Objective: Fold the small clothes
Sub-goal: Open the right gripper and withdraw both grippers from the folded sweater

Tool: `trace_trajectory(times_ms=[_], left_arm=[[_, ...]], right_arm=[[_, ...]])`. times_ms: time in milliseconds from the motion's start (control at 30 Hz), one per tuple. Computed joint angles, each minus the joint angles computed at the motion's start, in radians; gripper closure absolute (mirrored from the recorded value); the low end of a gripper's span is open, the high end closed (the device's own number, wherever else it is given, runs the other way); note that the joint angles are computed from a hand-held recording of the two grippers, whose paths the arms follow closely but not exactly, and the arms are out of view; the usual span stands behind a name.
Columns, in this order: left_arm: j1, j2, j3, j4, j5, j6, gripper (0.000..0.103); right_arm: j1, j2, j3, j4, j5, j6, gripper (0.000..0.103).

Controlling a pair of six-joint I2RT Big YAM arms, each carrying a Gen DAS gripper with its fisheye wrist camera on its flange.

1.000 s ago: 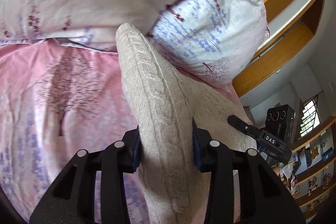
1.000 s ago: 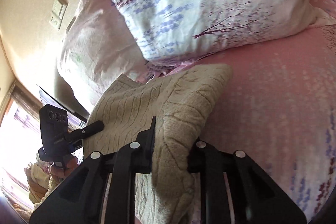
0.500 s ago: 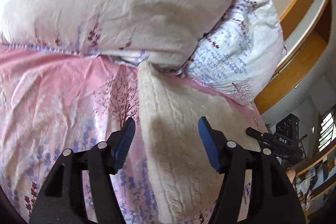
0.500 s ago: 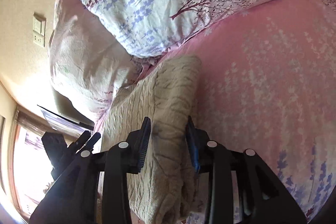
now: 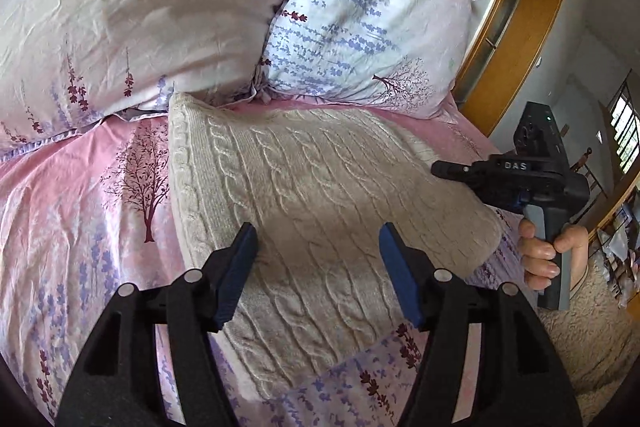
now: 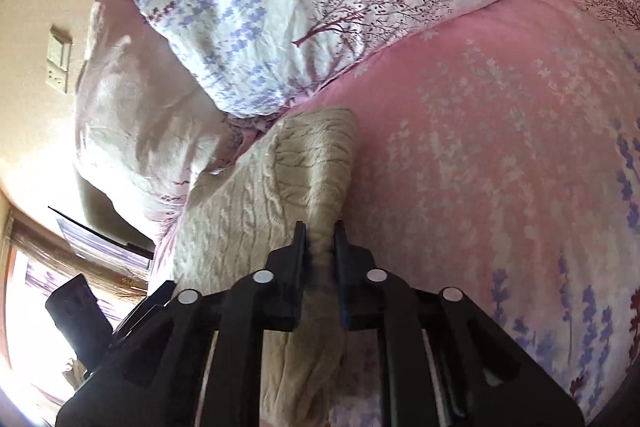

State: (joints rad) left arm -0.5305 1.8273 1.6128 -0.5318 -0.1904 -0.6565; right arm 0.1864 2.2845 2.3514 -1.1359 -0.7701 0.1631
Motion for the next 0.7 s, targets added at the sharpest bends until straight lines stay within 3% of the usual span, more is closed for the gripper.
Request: trace_trajectory(times_ms=[67,167,233,267,333,467,533,600,700], left_arm=[[-0.006,-0.018,-0.026,0.02,-0.007,-0.013,0.034],[-0.021,-0.027,-0.04,0.016,-0.037,-0.007,0.032],[-0.03,-0.026,-0.043,0.014,-0.053,-0.004,0.031],[-0.033,-0.025,-0.044,0.012,-0.059,-0.006,0.031],[-0.037,-0.021,-0.048,0.014,-0.07,-0.011,0.031],[-0.059,-0.005,-0.011,-0.049,-0.136,-0.01,0.028],[-0.069,-0.02,-0.02,-0.054,-0.139,-0.029,0.022],[-0.084,-0.043,-0.048,-0.053,-0.158,-0.064,0.02],[-0.118,-0.069,-0.076,-0.084,-0.253,-0.123,0.012]], right_arm=[[-0.016,-0.072,-0.11,0.035,-0.043,-0.03,0.052],[-0.024,-0.159,-0.249,0.081,-0.055,-0.081,0.052],[-0.016,-0.189,-0.299,0.082,0.011,-0.126,0.066],[-0.007,-0.192,-0.309,0.066,0.069,-0.15,0.082],[0.009,-0.207,-0.356,0.096,0.16,-0.148,0.082],[0.041,-0.294,-0.479,0.245,0.313,-0.15,0.078],[0.051,-0.351,-0.548,0.324,0.364,-0.165,0.068],[0.058,-0.399,-0.605,0.381,0.395,-0.176,0.039],[0.062,-0.463,-0.687,0.458,0.409,-0.196,0.022]])
